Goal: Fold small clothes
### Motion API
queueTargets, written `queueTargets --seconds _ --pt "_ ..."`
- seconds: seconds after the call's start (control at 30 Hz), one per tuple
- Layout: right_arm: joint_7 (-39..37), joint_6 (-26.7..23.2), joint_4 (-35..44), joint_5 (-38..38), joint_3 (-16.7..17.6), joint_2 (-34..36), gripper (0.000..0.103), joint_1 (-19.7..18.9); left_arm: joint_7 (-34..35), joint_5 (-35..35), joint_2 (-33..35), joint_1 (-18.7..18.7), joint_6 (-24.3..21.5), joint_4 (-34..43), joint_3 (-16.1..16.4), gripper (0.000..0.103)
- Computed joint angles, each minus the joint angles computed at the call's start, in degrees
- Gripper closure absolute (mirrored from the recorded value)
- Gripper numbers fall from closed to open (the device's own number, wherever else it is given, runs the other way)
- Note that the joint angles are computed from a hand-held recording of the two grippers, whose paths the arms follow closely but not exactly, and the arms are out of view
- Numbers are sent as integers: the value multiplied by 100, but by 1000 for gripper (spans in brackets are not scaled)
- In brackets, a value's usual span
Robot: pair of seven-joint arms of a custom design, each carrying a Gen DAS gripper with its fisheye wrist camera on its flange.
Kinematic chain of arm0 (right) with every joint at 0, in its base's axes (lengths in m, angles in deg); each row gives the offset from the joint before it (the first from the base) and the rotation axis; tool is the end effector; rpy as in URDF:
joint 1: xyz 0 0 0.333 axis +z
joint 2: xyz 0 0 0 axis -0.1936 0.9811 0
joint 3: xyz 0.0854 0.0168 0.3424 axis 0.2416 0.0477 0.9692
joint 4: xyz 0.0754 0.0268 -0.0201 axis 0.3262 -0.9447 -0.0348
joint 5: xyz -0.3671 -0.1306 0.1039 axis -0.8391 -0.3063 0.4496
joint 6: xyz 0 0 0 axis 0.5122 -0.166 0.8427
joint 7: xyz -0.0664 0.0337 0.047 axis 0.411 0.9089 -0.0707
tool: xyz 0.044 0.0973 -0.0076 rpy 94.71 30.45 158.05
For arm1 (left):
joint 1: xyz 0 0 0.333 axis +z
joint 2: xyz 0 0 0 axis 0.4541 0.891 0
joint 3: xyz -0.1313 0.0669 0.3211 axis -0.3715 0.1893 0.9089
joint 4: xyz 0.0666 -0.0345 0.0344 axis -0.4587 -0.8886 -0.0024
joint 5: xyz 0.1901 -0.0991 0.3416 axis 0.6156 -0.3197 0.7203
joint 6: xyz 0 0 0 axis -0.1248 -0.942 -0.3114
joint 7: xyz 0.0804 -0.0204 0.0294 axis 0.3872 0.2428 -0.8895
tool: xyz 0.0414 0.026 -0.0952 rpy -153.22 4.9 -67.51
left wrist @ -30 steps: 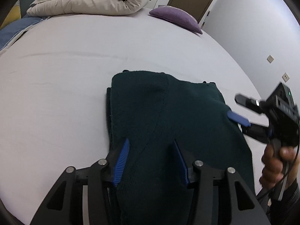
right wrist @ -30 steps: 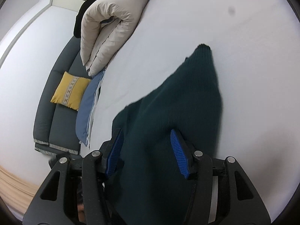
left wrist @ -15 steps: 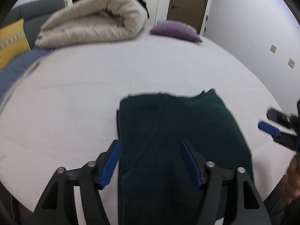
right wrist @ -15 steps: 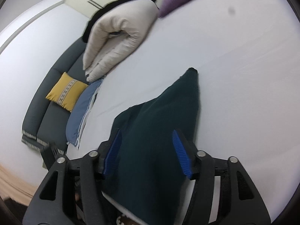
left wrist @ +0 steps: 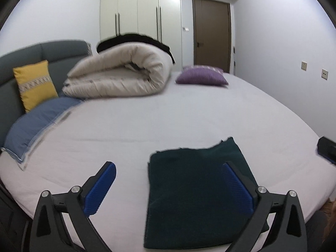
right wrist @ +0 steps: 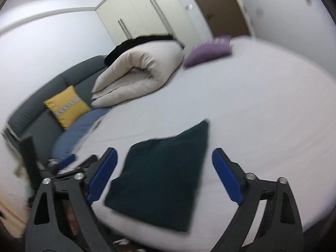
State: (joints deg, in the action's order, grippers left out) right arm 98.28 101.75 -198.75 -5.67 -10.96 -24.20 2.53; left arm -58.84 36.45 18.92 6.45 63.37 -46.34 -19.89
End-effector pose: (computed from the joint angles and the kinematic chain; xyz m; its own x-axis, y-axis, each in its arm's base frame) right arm 0.5432 0.0792 0.5866 0.4366 -0.8093 -0.3930 -0.6277 0.0389 -0.7775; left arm 0.4476 -0.3514 0.5784 0.3330 -0.9424 -0.0328 -0.4974 -0.1460 -0.8552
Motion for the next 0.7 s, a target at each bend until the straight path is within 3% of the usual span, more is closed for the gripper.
queueTargets --seconds 0.03,0.13,0.27,0.37,0.5,0.57,0.7 --pt "-115 381 -131 31 86 -143 0 32 -57 86 -14 -25 -186 12 -54 0" --pt "-514 1205 -424 250 150 -474 0 267 -385 436 -154 -105 -588 -77 -177 0" --pt "-845 1780 -642 349 62 -747 0 630 -530 217 -441 -82 -364 -291 -121 0" --pt "-936 1994 -810 163 -21 -960 0 841 -46 -233 -561 16 14 -372 -54 0" --pt "-716 2399 -1059 -492 88 -1158 0 916 144 -133 -432 83 -661 -217 -321 0" --pt "-282 2339 -1170 -969 225 -1228 0 759 62 -135 -393 42 -870 -195 -341 0" --pt "888 1778 -1179 -1802 381 -1219 0 394 114 -659 -359 0 -663 -226 -177 0"
